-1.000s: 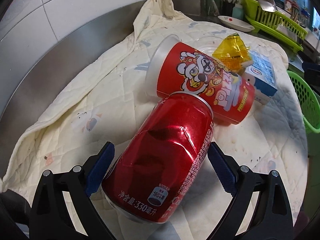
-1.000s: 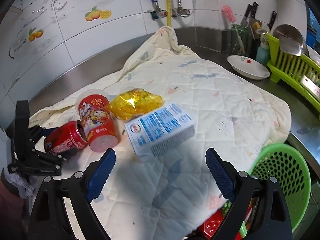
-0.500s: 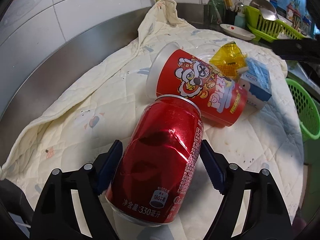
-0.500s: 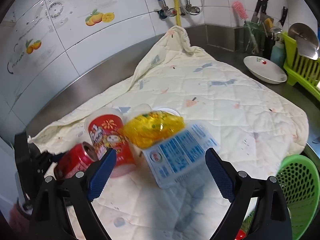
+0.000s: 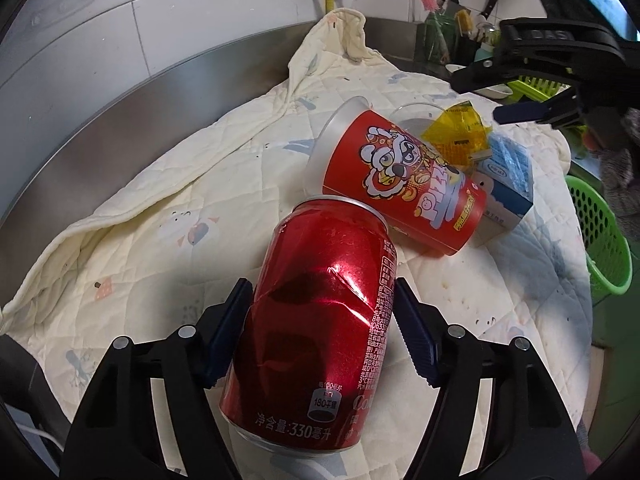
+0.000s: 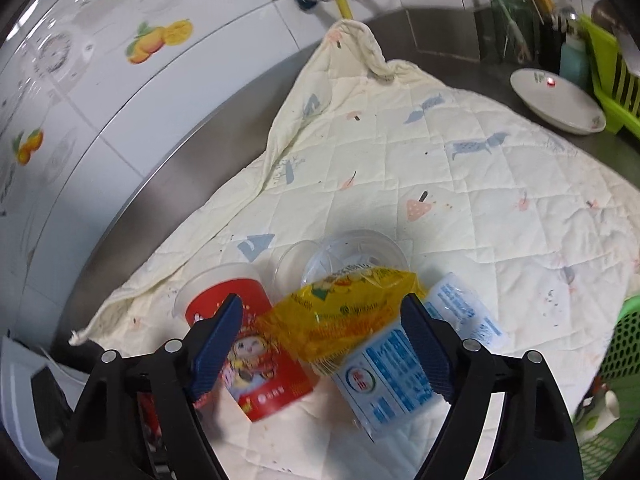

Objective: Collect trash
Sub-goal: 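Grasp the yellow wrapper with the right gripper while the left holds the red can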

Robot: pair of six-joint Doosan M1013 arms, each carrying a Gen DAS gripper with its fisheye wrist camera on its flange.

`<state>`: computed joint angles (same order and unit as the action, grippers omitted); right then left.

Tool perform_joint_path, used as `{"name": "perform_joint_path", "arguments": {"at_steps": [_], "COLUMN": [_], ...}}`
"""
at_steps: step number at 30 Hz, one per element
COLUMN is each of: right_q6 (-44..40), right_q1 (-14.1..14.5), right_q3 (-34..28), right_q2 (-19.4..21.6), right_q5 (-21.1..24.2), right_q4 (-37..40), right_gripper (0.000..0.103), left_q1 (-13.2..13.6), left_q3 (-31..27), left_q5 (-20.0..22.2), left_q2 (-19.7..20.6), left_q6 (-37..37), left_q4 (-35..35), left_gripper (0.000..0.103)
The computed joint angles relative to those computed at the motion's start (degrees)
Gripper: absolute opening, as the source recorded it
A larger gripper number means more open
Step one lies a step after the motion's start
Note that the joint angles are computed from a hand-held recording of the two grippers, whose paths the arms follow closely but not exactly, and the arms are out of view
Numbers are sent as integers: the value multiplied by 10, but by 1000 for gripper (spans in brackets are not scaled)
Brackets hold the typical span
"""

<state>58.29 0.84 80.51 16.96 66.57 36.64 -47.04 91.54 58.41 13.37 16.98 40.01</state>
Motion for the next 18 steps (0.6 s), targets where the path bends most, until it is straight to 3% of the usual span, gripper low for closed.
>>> {"name": "perform_joint_path", "arguments": {"at_steps": [8,12,18], "right_q6": [57,62,38], "right_q1": [8,10,4], "right_q3": [-13,-12,2], "right_q2": [22,27,16], "right_q5": [8,15,10], "right_q4": [-19,-24,-6], "right_gripper": [72,59,50], "left_q1": [2,1,1], "left_q3": [3,4,7], "left_q5": [-9,-12,-17], "left_q2": [-1,-2,-5], "left_q6": [-3,-3,-8], "left_q4": [-2,-1,-1], "left_gripper": [70,69,69]}}
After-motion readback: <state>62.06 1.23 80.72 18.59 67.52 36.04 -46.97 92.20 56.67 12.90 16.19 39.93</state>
